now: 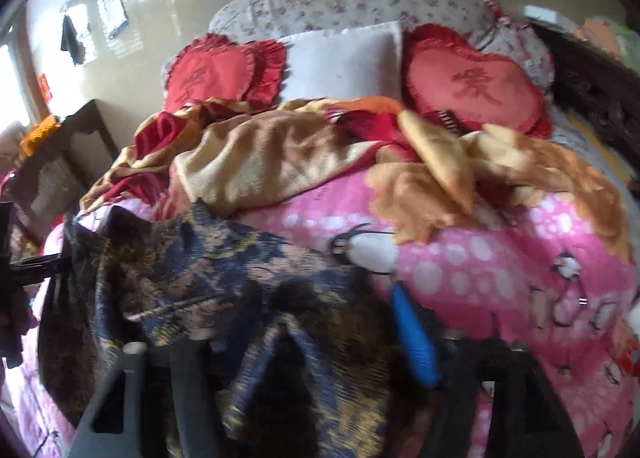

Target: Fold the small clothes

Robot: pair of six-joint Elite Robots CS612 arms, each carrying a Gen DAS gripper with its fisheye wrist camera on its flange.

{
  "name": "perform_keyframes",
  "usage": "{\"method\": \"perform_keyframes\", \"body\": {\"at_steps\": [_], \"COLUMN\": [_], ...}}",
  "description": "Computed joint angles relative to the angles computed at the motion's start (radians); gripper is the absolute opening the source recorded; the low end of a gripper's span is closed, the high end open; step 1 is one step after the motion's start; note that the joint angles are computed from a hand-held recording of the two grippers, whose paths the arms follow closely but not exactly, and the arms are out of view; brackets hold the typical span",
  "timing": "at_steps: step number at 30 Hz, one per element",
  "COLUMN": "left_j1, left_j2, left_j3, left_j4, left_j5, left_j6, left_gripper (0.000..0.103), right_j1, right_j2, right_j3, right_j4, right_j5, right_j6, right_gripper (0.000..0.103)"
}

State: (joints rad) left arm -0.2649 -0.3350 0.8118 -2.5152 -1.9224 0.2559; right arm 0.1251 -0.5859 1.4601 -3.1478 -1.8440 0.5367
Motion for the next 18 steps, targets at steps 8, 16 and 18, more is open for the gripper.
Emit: {"method": "perform_keyframes", "body": {"at_steps": [8, 16, 18], "left_j1": [0.002, 0.023, 0.025], "left_j2": [0.006, -0.036, -0.058], "left_j3": [0.006, 0.059, 0.101], "left_j4": [-0.035, -0.039, -0.068], "left_j5": [-0.006, -0.027, -0.016], "left_j6": [-0.034, -0.05, -0.033], "left_gripper": [0.069, 0.068, 0.068], "right_j1": [-0.005, 0.048, 0.053], "right_j2": [-0.002, -0.024, -0.022], "right_j3": [0.02, 0.026, 0.014], "right_j4": [0.02, -0.022, -0.098], "right_j5": [-0.139, -0.254, -0.117], "right_j6": [0.197, 0.126, 0.02], "right_gripper": [0.007, 0.047, 0.047]}}
